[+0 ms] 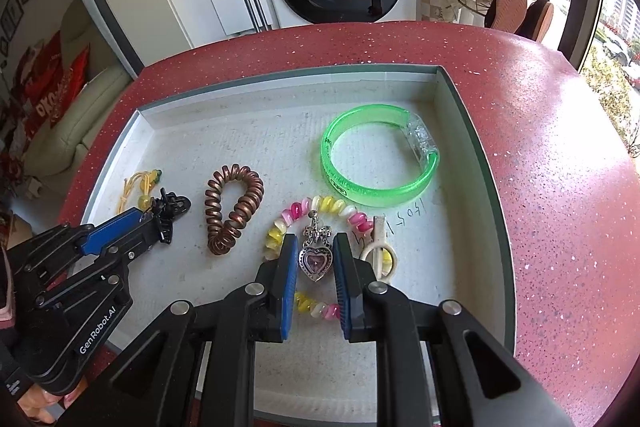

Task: Organize jewelry
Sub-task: 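Carry both pendants into the grey tray and open both tools to release them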

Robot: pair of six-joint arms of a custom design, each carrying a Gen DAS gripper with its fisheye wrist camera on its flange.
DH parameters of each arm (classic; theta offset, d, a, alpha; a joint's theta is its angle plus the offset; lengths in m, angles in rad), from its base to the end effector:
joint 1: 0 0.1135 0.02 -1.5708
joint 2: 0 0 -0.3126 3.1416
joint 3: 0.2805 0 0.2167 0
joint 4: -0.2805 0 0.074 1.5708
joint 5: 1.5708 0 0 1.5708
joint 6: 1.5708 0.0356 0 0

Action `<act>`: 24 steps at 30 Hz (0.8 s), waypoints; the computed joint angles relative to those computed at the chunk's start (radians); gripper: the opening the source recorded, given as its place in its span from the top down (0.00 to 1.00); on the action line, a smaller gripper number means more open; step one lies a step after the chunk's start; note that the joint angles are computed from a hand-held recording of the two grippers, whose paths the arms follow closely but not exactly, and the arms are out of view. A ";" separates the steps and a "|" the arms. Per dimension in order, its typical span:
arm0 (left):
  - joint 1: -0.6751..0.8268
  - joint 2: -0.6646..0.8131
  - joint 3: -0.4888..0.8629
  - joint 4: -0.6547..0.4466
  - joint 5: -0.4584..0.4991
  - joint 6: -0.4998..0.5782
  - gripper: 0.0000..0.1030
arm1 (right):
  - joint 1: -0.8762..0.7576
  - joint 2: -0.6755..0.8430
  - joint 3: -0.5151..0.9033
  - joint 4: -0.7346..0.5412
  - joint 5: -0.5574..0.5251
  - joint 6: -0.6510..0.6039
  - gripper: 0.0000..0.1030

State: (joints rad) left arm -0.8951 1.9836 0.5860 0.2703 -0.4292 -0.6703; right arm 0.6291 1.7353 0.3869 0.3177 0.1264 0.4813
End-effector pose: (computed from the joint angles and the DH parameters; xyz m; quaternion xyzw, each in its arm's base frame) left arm 0.1905 -0.2139 0.1090 0.0604 0.9524 -0.0043 0.2989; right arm 0.1901 0.1328 0.1383 -0.0542 0.9605 0.0886 0.2583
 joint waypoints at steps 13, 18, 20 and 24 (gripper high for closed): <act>-0.049 -0.042 -0.020 -0.028 -0.075 -0.064 0.65 | 0.022 -0.117 -0.029 -0.024 -0.025 0.030 0.56; -0.078 -0.080 -0.017 -0.067 -0.124 -0.088 0.65 | 0.021 -0.174 -0.039 -0.057 -0.021 0.042 0.56; -0.086 -0.095 -0.015 -0.083 -0.138 -0.096 0.65 | 0.020 -0.197 -0.041 -0.072 -0.018 0.043 0.55; -0.108 -0.127 -0.028 -0.095 -0.167 -0.110 0.65 | 0.016 -0.244 -0.045 -0.104 -0.010 0.041 0.50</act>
